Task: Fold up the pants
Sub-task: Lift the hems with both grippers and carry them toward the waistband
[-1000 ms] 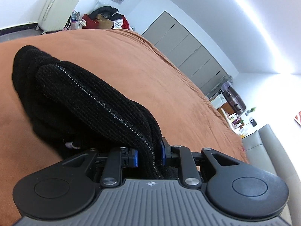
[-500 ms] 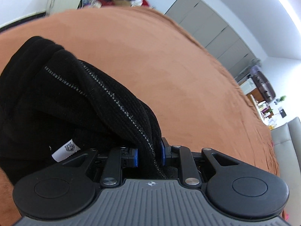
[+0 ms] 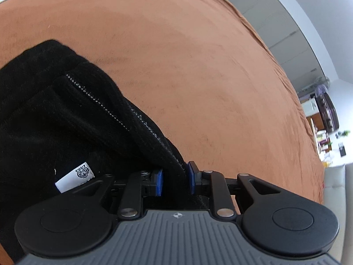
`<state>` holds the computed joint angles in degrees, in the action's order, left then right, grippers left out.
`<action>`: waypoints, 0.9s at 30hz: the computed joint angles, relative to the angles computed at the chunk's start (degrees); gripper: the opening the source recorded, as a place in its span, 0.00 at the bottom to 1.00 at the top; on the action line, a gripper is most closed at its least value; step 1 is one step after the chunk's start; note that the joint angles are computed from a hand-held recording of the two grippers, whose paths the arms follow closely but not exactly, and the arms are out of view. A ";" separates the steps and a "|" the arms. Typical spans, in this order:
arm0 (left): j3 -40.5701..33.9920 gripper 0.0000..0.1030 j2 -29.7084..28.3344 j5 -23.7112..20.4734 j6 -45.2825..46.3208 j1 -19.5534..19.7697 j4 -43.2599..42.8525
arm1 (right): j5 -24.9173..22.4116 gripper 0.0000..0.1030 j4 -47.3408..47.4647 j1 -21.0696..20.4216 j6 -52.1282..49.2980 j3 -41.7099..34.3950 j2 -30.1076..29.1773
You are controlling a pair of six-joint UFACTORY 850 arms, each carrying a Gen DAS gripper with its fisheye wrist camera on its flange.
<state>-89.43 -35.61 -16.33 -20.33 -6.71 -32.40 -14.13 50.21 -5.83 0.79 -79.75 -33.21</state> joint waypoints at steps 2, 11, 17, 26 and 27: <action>-0.55 0.25 -0.42 -0.70 -1.32 0.14 0.25 | -2.00 0.40 7.65 -1.06 -2.30 -0.42 -0.38; -4.68 0.26 -1.75 -6.59 -2.45 0.57 5.55 | -8.10 0.48 12.12 -2.98 -6.29 -2.59 -0.70; -5.81 0.26 -3.44 -10.51 7.78 3.59 -11.96 | -13.16 0.52 16.19 -5.27 -7.10 -3.84 -1.17; -4.94 0.28 -1.98 -10.22 17.55 4.28 -13.08 | -18.30 0.54 6.21 -5.67 -16.46 -6.44 -1.43; -4.61 0.29 -1.60 -9.66 18.12 4.09 -12.33 | -18.41 0.55 4.91 -5.60 -18.19 -5.77 -0.53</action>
